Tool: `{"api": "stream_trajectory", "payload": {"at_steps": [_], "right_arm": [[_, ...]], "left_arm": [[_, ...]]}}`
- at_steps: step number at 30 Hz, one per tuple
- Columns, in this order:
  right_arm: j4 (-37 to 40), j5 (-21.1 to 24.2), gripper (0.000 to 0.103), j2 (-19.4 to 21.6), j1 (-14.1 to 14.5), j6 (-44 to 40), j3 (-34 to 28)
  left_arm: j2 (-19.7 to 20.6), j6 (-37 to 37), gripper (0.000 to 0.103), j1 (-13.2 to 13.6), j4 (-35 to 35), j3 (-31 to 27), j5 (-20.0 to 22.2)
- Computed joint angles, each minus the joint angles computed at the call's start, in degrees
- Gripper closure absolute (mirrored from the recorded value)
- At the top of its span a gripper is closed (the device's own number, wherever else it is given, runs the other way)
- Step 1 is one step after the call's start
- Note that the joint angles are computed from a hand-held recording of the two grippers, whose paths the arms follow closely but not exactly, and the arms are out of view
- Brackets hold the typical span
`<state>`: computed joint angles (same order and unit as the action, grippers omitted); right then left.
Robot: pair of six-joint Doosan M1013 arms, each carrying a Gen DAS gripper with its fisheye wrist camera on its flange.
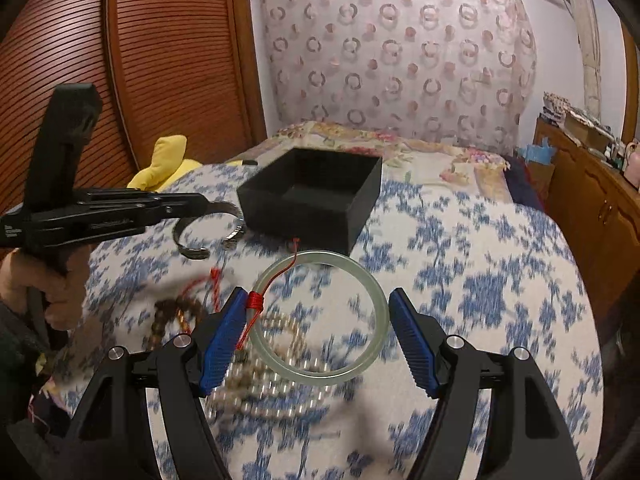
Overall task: Organize jewelry
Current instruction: 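Drop the jade bangle into the black box with the right tool while the left drops its bangle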
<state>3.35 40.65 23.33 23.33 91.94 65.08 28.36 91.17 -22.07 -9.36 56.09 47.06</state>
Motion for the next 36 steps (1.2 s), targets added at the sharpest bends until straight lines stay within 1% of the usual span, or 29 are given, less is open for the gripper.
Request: {"api": "stream_trajectory", "payload": {"at_steps": [4,7,12,15,21,24,28,32,36], "right_arm": [[-1.8,0.8,0.029,1.7,0.0,0.4,-3.5],[-2.2,1.5,0.029,2.9,-0.2,0.2,-5.8],[-3.3,3.8,0.029,6.1,-0.7,0.1,-11.3],[-2.7,5.0,0.029,8.2,-1.2,-0.4,-14.3],[-0.7,8.6,0.029,12.4,-1.7,-2.1,-21.4],[-0.3,10.1,0.029,14.6,-1.5,-3.5,-24.8],[0.4,11.5,0.029,16.7,-1.4,-4.7,-27.9],[1.0,10.8,0.029,17.7,-1.3,-5.4,-29.2],[0.8,13.2,0.028,19.3,-1.0,-5.9,-32.0]], "left_arm": [[2.2,-2.0,0.099,0.0,1.7,-3.6,0.6],[4.2,-3.4,0.099,0.0,2.9,-7.1,1.8],[7.1,-4.9,0.099,0.4,2.9,-12.1,4.0],[9.2,-6.1,0.099,0.4,4.0,-15.5,5.9],[11.8,-6.9,0.098,0.6,4.4,-19.1,8.5],[11.7,-7.4,0.098,0.8,4.0,-18.7,8.1],[9.8,-8.3,0.098,1.3,4.9,-15.7,6.0],[7.7,-8.3,0.097,1.6,6.7,-12.2,4.5],[4.9,-8.0,0.085,1.9,8.2,-7.4,2.1]]}}
